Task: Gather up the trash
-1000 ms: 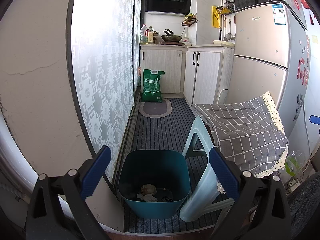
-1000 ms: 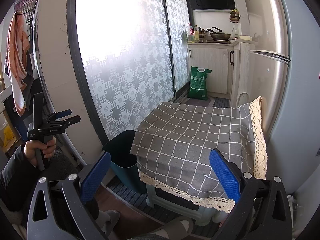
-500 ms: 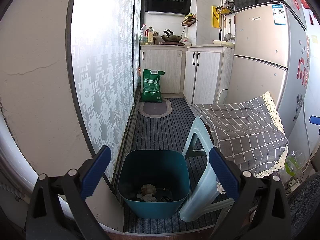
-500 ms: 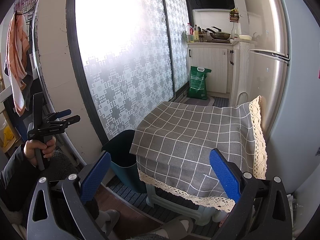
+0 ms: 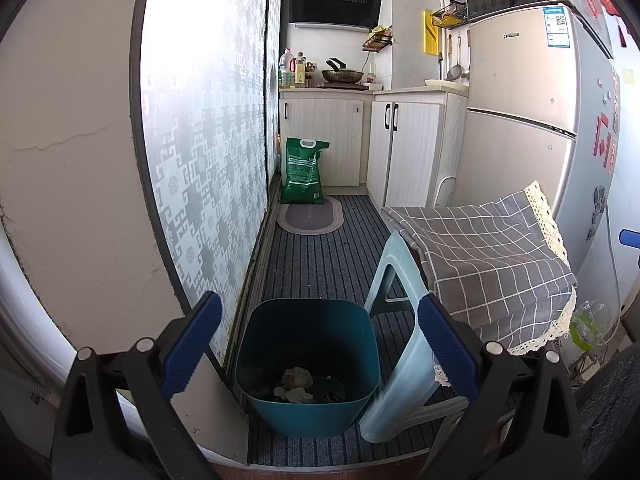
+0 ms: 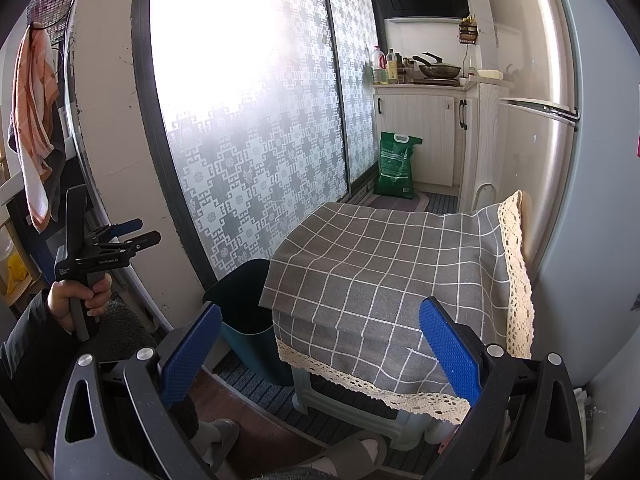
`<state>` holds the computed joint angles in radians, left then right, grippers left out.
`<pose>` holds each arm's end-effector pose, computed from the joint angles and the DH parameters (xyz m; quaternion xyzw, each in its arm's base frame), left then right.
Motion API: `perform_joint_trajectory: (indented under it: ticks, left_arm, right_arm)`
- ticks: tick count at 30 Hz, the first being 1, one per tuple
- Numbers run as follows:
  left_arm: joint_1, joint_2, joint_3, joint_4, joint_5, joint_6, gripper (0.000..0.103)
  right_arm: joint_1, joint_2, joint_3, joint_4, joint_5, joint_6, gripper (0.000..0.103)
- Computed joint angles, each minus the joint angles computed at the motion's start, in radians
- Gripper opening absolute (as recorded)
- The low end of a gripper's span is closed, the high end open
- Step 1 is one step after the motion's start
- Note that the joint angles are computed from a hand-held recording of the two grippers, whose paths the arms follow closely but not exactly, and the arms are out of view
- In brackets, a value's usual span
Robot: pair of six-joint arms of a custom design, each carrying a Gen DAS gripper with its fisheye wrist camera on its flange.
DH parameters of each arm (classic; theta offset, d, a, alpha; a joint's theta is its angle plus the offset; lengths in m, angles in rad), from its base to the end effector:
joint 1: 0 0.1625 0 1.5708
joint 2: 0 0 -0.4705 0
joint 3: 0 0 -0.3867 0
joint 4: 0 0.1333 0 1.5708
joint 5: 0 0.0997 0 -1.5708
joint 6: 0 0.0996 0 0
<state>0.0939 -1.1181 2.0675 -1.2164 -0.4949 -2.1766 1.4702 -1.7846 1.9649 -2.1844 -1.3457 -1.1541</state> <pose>-0.3891 -0.2586 0.1625 0.0580 0.7479 -0.5259 0.4009 0.1134 -0.4254 0.5067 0.5087 -0.8268 0.2373 0.0366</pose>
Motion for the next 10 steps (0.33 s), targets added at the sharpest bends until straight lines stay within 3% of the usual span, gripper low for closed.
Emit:
perform_joint_trajectory:
  ticks: [10]
  left_arm:
    - [-0.001, -0.008, 0.006, 0.001, -0.003, 0.006, 0.1]
  right_arm:
    - [0.0, 0.0, 0.0, 0.0, 0.0, 0.001, 0.1]
